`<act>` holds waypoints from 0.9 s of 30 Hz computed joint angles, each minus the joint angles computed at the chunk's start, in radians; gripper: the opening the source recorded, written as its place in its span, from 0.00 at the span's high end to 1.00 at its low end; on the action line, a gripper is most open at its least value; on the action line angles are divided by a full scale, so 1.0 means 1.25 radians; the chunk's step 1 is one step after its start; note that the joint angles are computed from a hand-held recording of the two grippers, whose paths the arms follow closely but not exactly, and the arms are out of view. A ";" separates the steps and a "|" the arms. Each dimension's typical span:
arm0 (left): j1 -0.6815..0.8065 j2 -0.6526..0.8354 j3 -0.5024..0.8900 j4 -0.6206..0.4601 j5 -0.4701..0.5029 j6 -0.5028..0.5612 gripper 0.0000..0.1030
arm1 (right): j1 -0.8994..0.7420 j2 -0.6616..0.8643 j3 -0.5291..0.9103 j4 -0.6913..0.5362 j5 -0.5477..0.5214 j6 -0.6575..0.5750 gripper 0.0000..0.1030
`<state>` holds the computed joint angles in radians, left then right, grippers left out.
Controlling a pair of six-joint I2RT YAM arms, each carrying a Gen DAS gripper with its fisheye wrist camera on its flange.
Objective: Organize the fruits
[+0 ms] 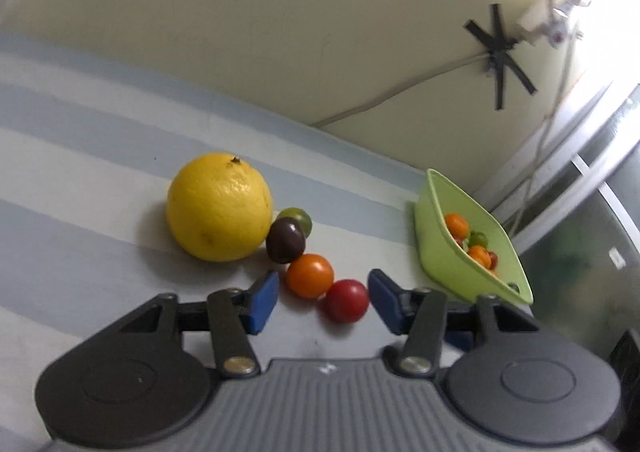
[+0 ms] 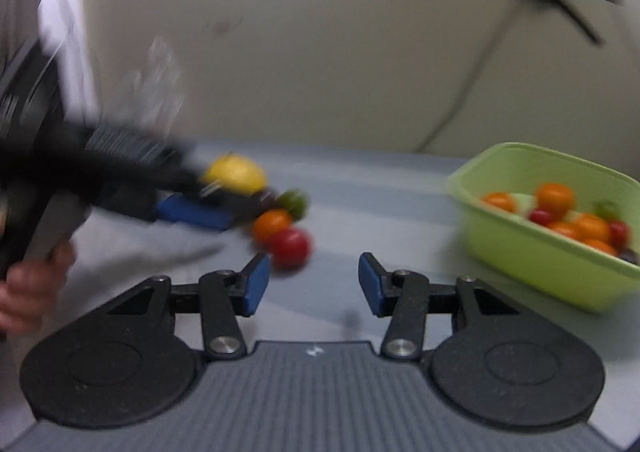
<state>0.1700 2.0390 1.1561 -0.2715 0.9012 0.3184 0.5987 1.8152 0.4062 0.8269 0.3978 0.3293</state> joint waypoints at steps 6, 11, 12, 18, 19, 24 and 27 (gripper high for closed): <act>-0.068 0.032 -0.004 0.093 -0.054 -0.088 0.45 | -0.052 0.066 0.129 -0.102 -0.043 -0.026 0.50; -0.090 0.011 -0.046 0.151 -0.086 -0.104 0.70 | -0.051 0.054 0.119 -0.119 -0.078 -0.027 0.70; -0.083 0.007 -0.053 0.141 -0.079 -0.095 0.71 | -0.033 0.044 0.098 -0.110 -0.059 -0.017 0.70; 0.001 -0.084 -0.177 0.074 -0.030 0.109 0.71 | 0.082 -0.073 -0.074 -0.057 0.058 0.054 0.70; 0.023 -0.100 -0.200 0.050 -0.019 0.164 0.70 | 0.117 -0.096 -0.109 -0.058 0.098 0.081 0.70; 0.131 -0.175 -0.286 -0.117 0.018 0.463 0.70 | 0.282 -0.190 -0.208 -0.147 0.267 0.282 0.70; 0.181 -0.225 -0.353 -0.152 0.027 0.596 0.70 | 0.393 -0.220 -0.198 -0.270 0.366 0.423 0.70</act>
<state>0.3965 1.7575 0.7152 -0.4619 0.9346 1.0638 1.0899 1.5398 0.1589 0.4897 0.8549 0.8583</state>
